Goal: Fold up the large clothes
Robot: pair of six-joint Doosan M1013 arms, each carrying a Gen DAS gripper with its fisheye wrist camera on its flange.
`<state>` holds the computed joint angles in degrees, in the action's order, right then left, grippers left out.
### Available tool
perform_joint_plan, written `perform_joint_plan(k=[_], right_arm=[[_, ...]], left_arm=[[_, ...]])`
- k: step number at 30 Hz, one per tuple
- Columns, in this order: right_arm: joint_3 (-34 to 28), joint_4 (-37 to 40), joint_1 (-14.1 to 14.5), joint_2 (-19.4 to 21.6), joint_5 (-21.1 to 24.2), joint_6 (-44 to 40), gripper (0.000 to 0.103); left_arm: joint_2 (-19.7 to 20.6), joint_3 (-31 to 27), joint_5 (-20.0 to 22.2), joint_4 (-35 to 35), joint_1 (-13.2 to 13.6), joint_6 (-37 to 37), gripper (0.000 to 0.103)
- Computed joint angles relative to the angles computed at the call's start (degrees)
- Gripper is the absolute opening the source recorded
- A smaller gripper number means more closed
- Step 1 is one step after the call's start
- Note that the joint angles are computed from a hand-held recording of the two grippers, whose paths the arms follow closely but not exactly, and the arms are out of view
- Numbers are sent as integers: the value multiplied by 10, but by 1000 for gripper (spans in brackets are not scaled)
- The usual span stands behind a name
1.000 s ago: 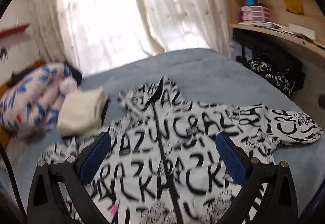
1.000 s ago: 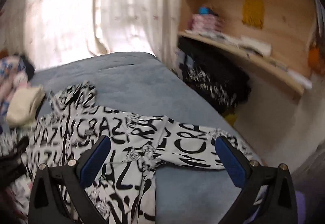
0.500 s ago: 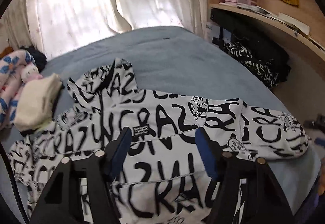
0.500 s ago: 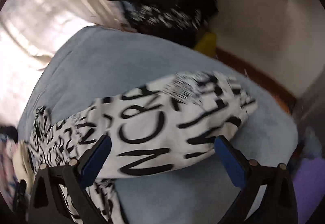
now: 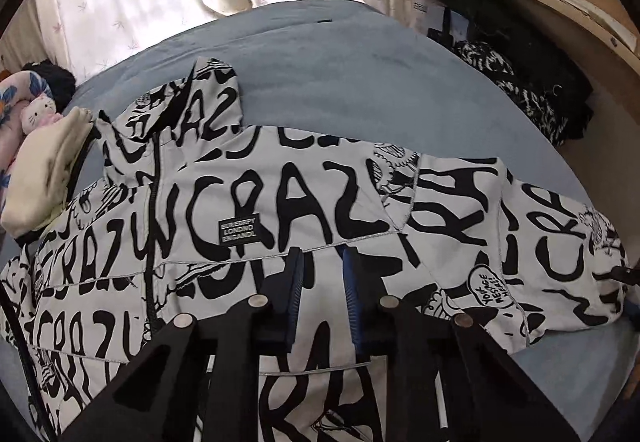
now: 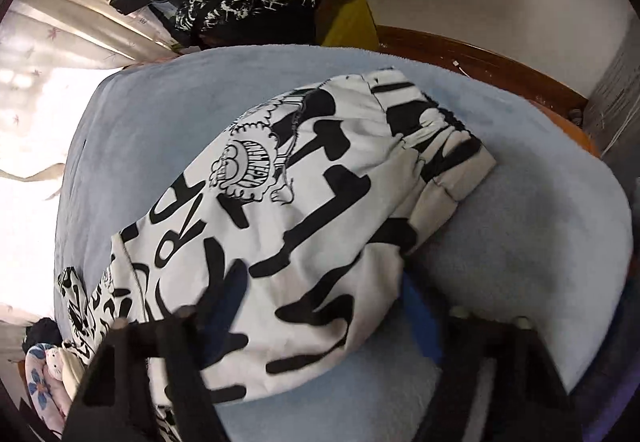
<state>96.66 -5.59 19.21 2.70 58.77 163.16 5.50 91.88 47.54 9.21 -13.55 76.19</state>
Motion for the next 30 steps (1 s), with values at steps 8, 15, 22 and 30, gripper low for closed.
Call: perform_joint_plan(k=[8,15,22,30], right_arm=[[-35,-124,46,3,-28,9,10],[-129,-194,139,36,-100,-113,10],[-191,-123,198,105,-106,-288,14],[-180,-65,222,146,-39,-389,45]], left_arm=[[-10,-8,8,-51,18,52,19],[-48,4,-30,-53,38,100,80],[-71,16,-37,-85,76,129,80],[-48,37,20,-178,139,168,80]])
